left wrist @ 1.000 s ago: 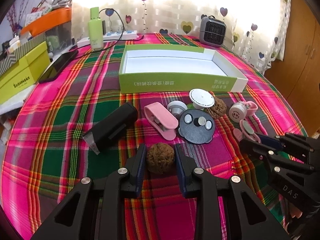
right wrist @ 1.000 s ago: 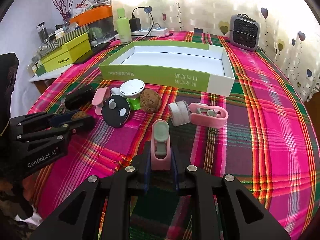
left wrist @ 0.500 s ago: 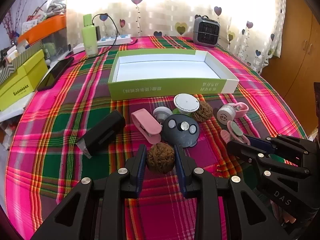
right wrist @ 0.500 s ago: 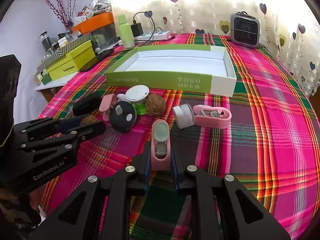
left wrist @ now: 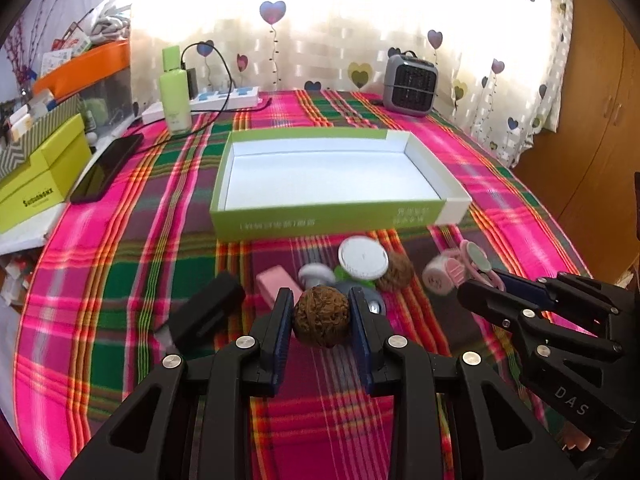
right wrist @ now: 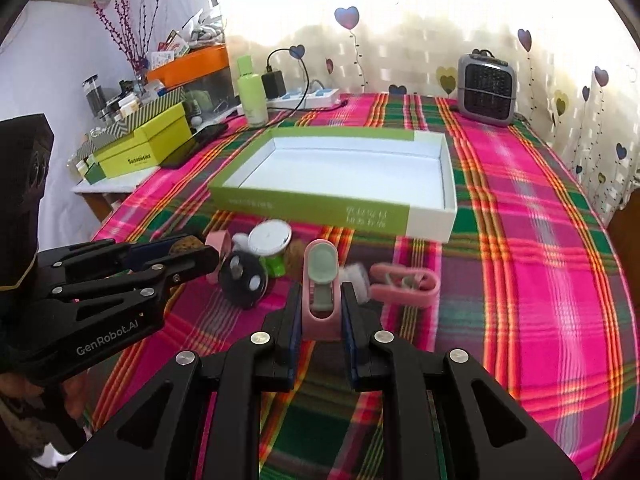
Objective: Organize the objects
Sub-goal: 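Carry the walnut and pink holder over the white box with both grippers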
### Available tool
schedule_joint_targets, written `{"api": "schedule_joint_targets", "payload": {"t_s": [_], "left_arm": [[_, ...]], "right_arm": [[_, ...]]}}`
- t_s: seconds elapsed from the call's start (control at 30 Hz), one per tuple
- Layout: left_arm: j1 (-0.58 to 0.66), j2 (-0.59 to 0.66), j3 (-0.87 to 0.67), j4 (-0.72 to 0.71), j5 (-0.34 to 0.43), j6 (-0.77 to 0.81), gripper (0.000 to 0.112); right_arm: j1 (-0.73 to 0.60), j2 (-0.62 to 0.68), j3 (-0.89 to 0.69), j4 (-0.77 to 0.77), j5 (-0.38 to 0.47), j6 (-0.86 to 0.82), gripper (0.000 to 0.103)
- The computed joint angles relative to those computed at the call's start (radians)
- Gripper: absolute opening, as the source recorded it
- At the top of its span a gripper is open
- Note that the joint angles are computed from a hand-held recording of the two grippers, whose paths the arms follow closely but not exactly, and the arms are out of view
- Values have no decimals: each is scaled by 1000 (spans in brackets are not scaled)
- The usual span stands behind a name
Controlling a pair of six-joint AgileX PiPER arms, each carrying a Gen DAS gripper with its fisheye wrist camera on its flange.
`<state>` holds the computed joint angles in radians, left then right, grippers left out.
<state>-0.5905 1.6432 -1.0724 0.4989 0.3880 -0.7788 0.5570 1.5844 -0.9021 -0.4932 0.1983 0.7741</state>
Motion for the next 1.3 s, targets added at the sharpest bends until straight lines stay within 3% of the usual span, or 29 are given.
{"api": "schedule_joint_targets", "payload": {"t_s": [0.13,0.57,0.7,1.07,1.3], "left_arm": [[19,30,-53,-38,6,47,26],[98,144,-262,-207,57,262,26],[109,193,-335,-200,82,275,26],[159,390,-618,-323,202,403,26],[178,525,-839,-368,319,470,26]], "right_arm": [[-15,14,-45,35,24,-61,18],[-93,127,-227,370,81,-447,18],[-116,173,-296,467,106,-550,18],[-163,350,-552,547,224,-646,18],[-185,489,-770,522,355,-628,18]]}}
